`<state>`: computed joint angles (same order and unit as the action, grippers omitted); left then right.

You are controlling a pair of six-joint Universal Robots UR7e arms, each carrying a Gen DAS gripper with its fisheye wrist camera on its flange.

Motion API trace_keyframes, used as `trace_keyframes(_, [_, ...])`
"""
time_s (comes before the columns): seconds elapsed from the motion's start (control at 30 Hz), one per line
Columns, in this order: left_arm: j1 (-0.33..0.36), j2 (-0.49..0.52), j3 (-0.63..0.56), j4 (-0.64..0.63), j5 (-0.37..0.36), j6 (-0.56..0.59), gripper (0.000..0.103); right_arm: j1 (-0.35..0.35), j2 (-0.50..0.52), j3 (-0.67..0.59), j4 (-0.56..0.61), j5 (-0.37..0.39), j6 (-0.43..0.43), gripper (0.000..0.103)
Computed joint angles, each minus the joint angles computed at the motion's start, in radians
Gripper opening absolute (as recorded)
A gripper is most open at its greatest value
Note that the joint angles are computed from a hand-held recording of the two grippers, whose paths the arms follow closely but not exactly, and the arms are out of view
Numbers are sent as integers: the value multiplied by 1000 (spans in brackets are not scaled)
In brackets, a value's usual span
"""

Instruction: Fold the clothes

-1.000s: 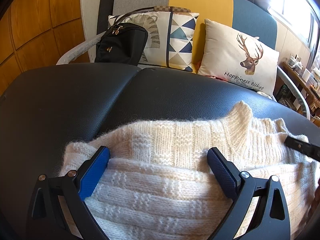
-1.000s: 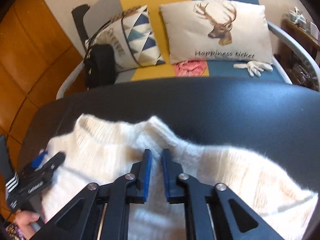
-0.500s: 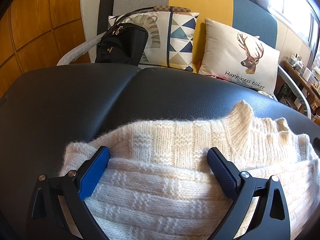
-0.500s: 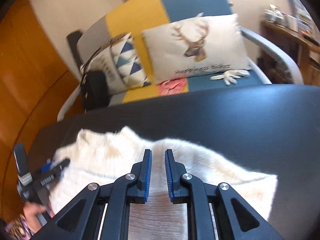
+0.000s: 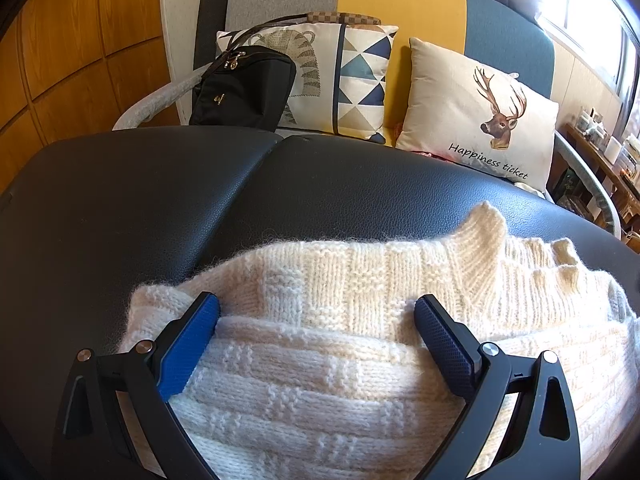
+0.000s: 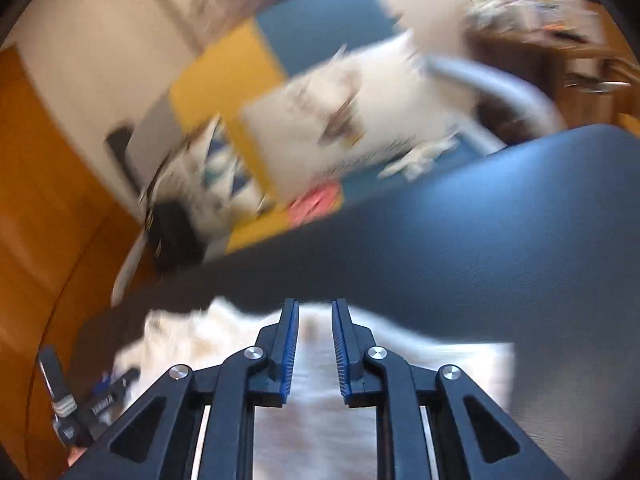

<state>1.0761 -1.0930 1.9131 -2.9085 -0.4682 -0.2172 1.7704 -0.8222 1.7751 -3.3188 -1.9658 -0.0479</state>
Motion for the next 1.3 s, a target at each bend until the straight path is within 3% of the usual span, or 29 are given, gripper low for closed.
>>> trace_keyframes(0.07, [-1, 2, -2, 8, 6, -4, 99, -2, -40, 29, 38, -54, 22, 22])
trace_keyframes(0.23, [-2, 2, -2, 8, 5, -4, 99, -31, -48, 43, 111, 34, -29, 22])
trace_keyframes(0.33, [-2, 4, -5, 13, 9, -5, 99, -43, -18, 4, 182, 39, -20, 22])
trace_keyframes(0.37, [-3, 4, -5, 14, 9, -5, 99, -44, -8, -13, 212, 26, -12, 20])
trace_keyframes(0.4, [-3, 4, -5, 12, 9, -5, 99, -35, -1, -24, 217, -9, -17, 12])
trace_keyframes(0.47, [-2, 5, -4, 9, 8, -3, 99, -23, 24, -40, 174, -86, -26, 3])
trace_keyframes(0.53, [-1, 4, -3, 7, 8, 1, 99, -32, 30, -35, 138, -76, -6, 1])
trace_keyframes(0.67, [-1, 0, -3, 10, 2, 0, 99, -29, -8, 3, 138, -49, 16, 7])
trace_keyframes(0.73, [0, -2, -5, 13, -6, 0, 100, -21, -48, 60, 84, -6, 43, 23])
trace_keyframes(0.83, [2, -18, -21, 87, -36, -22, 101, 3, -99, 148, 34, 43, 64, 23])
trace_keyframes(0.93, [-8, -66, -20, 170, -114, -27, 101, 42, -119, 225, 43, 14, 54, 23])
trace_keyframes(1.03, [-41, -153, 60, 122, -181, -12, 101, 83, -123, 292, 33, -26, 46, 23])
trace_keyframes(1.17, [-111, -269, 215, 160, -99, -71, 101, 123, -75, 336, -70, -109, 12, 23])
trace_keyframes(1.3, [-166, -363, 351, 272, -14, -149, 101, 143, -47, 318, -70, -178, -6, 23])
